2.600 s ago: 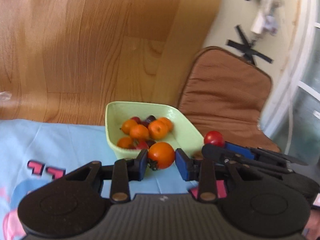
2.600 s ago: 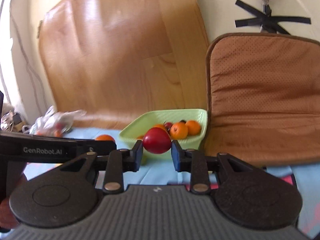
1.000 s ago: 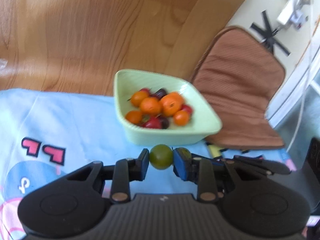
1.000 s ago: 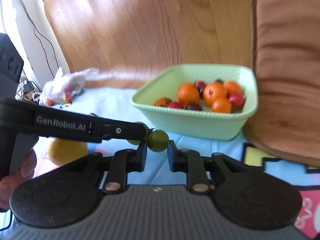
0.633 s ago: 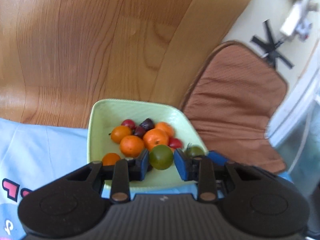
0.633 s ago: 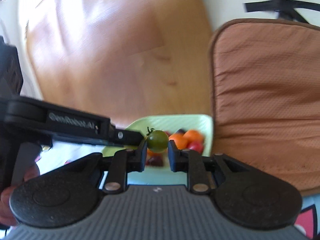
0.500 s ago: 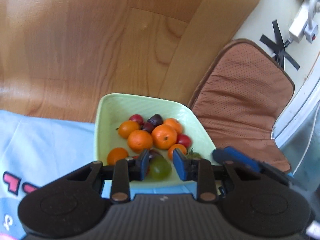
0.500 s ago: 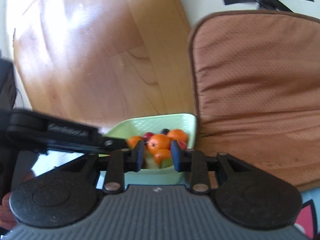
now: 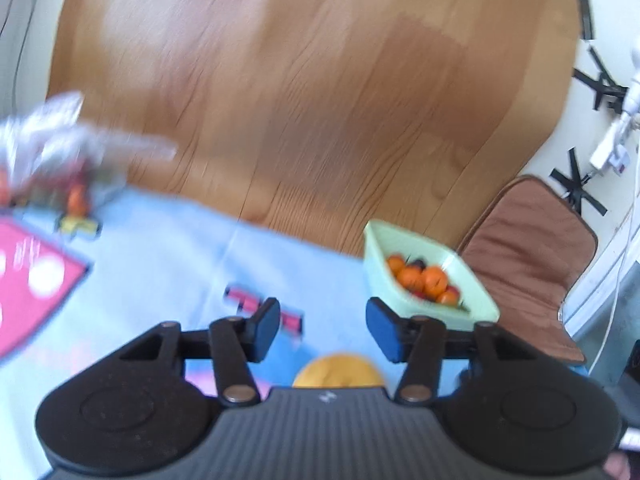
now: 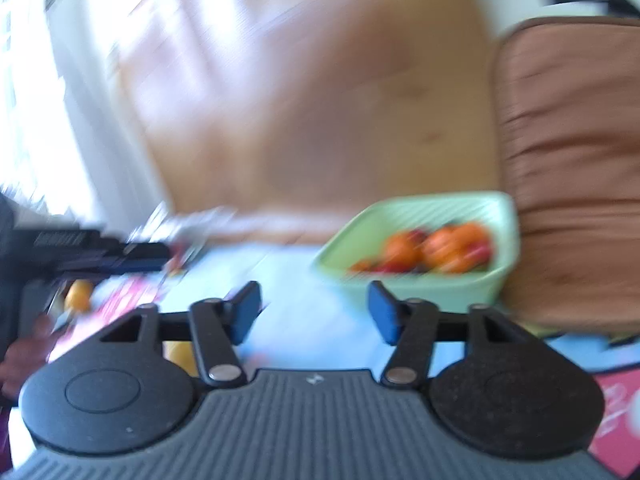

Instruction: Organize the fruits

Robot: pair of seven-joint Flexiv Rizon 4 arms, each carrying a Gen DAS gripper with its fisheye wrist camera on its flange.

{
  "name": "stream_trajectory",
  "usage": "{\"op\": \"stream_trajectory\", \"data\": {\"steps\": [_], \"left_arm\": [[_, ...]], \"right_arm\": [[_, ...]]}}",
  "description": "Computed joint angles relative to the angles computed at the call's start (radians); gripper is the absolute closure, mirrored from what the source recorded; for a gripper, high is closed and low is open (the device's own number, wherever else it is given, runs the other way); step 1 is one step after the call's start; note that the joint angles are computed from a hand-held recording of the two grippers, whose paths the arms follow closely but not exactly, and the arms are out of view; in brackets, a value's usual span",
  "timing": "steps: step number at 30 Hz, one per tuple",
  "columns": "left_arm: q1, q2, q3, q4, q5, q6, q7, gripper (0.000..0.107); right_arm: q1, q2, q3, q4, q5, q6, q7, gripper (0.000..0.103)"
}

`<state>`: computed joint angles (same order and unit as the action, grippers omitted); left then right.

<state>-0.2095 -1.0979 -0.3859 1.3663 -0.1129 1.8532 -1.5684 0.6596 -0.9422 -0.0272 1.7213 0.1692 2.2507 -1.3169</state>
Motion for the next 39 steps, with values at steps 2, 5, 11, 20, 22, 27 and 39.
{"op": "stream_trajectory", "data": {"steps": [2,5,11,20,22,27,39], "left_arm": [[0.064,-0.030,-0.097,0.018,0.044,-0.008,0.008,0.056],[0.105,-0.069,-0.174,0.023,0.092,-0.003,0.026,0.035],[0.013,-0.090,-0.084,-0.042,0.033,-0.041,0.020,0.036],[-0.094,-0.035,-0.006,0.025,-0.005,-0.036,0.021,0.037],[-0.110,-0.026,-0.007,0.046,0.004,-0.028,0.026,0.037],[-0.124,-0.005,-0.035,0.108,0.041,-0.006,0.042,0.037],[-0.242,0.056,0.066,0.172,0.001,0.016,0.023,0.037]], "right_arm": [[0.039,-0.007,-0.019,-0.014,-0.020,-0.059,-0.027,0.027],[0.073,-0.017,-0.035,-0.039,-0.044,-0.129,-0.040,0.025],[0.172,-0.069,-0.148,-0.138,0.010,-0.257,-0.016,0.023],[0.312,-0.003,-0.251,0.045,0.136,-0.186,0.049,0.042],[0.341,0.014,-0.257,0.092,0.199,-0.162,0.057,0.042],[0.456,0.024,-0.308,0.178,0.375,-0.110,0.048,0.042],[0.482,0.036,-0.240,0.223,0.559,-0.016,-0.062,0.042]]}}
